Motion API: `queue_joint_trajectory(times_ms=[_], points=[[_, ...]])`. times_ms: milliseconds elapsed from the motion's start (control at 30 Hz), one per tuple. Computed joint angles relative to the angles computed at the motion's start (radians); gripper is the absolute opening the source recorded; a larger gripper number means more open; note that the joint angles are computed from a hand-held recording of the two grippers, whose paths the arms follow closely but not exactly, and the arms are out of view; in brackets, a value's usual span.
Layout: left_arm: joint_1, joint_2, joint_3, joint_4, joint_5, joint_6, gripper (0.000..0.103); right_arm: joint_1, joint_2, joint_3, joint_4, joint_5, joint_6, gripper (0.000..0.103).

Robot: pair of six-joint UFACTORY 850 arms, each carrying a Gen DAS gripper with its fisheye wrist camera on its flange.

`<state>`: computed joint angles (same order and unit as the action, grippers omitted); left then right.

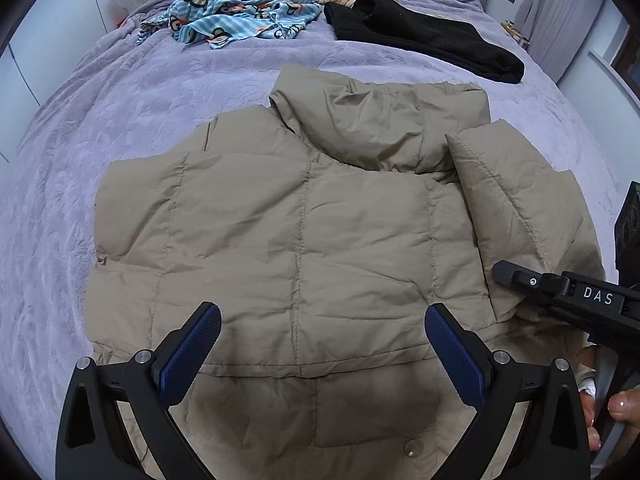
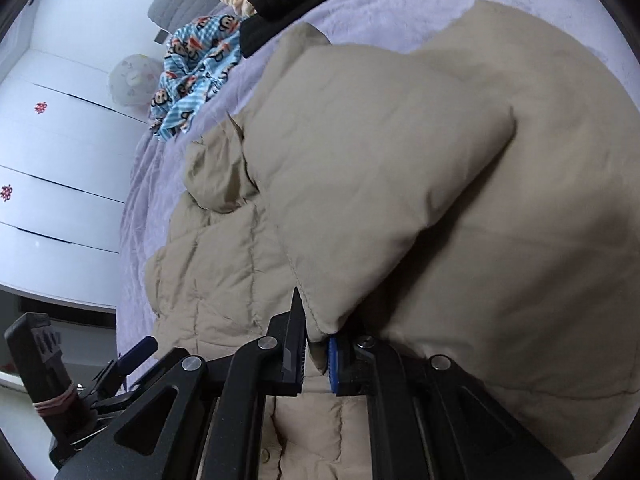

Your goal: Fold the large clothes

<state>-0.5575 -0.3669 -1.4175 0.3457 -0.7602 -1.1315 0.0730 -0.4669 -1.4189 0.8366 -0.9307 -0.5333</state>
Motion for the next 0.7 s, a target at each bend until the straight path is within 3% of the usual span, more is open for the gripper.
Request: queue_joint_trajectory(times_ms=[67,133,167,200,467,533,567,600,700], points=[[0.003,0.006,0.006,-0.004,0.017,-0.002,0.102,0.002,0.004,0.000,-0.015,-0.003,0.013,0.014],[0.005,0.010,0.011,-0.006,0.038,0.001,0.102,-0.003,0.011,0.003,0.001,-0.011,-0.007,0.033],[0.006,0.011,0.011,-0.006,0.046,0.004,0.102,-0.008,0.020,0.008,0.017,-0.015,-0.023,0.053],[0.007,0.012,0.012,-0.007,0.055,0.006,0.102,-0.014,0.031,0.013,0.034,-0.018,-0.036,0.062],[0.059,0.054,0.078,-0.131,0.223,0.072,0.102,-0.098,0.091,0.092,0.240,0.026,-0.013,0.062],[0.076,0.071,0.103,-0.159,0.255,0.075,0.102,-0.107,0.081,0.086,0.294,0.044,0.003,0.044],[0.086,0.085,0.123,-0.183,0.280,0.081,0.102,-0.101,0.075,0.076,0.297,0.065,0.010,0.021],[0.098,0.099,0.145,-0.222,0.309,0.101,0.102,-0.092,0.071,0.066,0.297,0.082,0.003,0.016],[0.137,0.143,0.213,-0.402,0.406,0.235,0.102,-0.047,0.061,0.028,0.280,0.084,-0.064,0.015]])
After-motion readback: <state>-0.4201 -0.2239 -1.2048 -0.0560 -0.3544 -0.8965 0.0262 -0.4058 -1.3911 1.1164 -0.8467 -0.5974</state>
